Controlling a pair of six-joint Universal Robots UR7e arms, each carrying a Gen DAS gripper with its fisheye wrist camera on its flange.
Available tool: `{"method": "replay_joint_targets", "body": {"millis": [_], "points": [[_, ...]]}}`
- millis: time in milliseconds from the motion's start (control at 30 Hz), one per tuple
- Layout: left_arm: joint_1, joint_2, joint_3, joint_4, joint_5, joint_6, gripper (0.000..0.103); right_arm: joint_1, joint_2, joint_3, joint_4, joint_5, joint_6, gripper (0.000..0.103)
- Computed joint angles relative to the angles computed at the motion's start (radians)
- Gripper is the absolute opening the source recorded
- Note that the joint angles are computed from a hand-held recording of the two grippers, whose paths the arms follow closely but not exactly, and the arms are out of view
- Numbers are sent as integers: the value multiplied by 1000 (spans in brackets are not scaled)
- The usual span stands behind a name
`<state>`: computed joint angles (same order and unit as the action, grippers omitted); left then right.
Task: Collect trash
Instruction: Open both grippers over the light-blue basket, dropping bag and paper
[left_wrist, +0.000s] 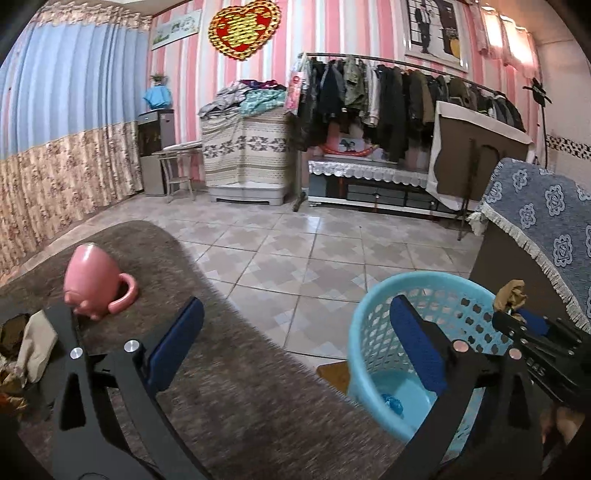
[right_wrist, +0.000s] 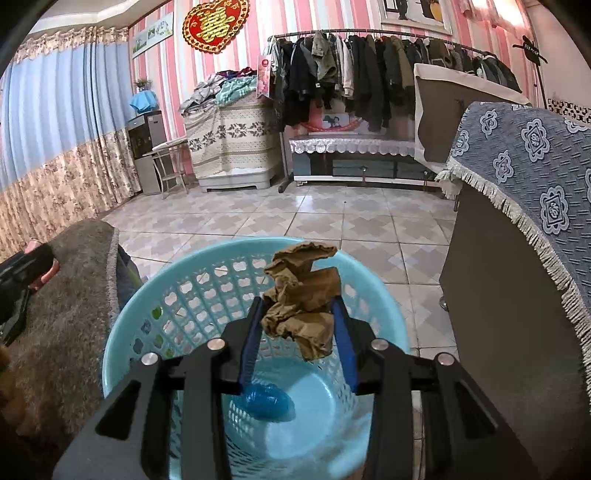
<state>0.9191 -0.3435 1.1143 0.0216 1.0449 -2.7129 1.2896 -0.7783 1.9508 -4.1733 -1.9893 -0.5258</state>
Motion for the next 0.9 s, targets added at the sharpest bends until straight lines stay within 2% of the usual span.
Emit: {"method": "replay_joint_targets", "body": {"millis": [67,100,133,267,333,600,800,900], "points": [[6,-15,14,3,-5,-14,97,7,16,-24,7,-11,-5,53],[9,-25,24,6,-9,-24,97,14,27,-38,-2,-22,-13,66],[10,-31,30,4,-12,-28,97,17,31,-44,-11,-22,-20,71],[10,-75,90,-43,-29,-29,97,37,37,-52,-32,-36,-37,78],[10,-93,111,-57,-33,-31,97,45,36,-52,-49,-42,-49,88],[0,-201,241,-142,-56,-14,97,99,31,-34,-73,-53,-77,98],[3,-289,331,-178,-82,-12,97,155,54,-25,-95,-73,-89,99],[0,-351,400,-222,-129,-8,98,190,68,-22,-91,-74,-89,99]]}}
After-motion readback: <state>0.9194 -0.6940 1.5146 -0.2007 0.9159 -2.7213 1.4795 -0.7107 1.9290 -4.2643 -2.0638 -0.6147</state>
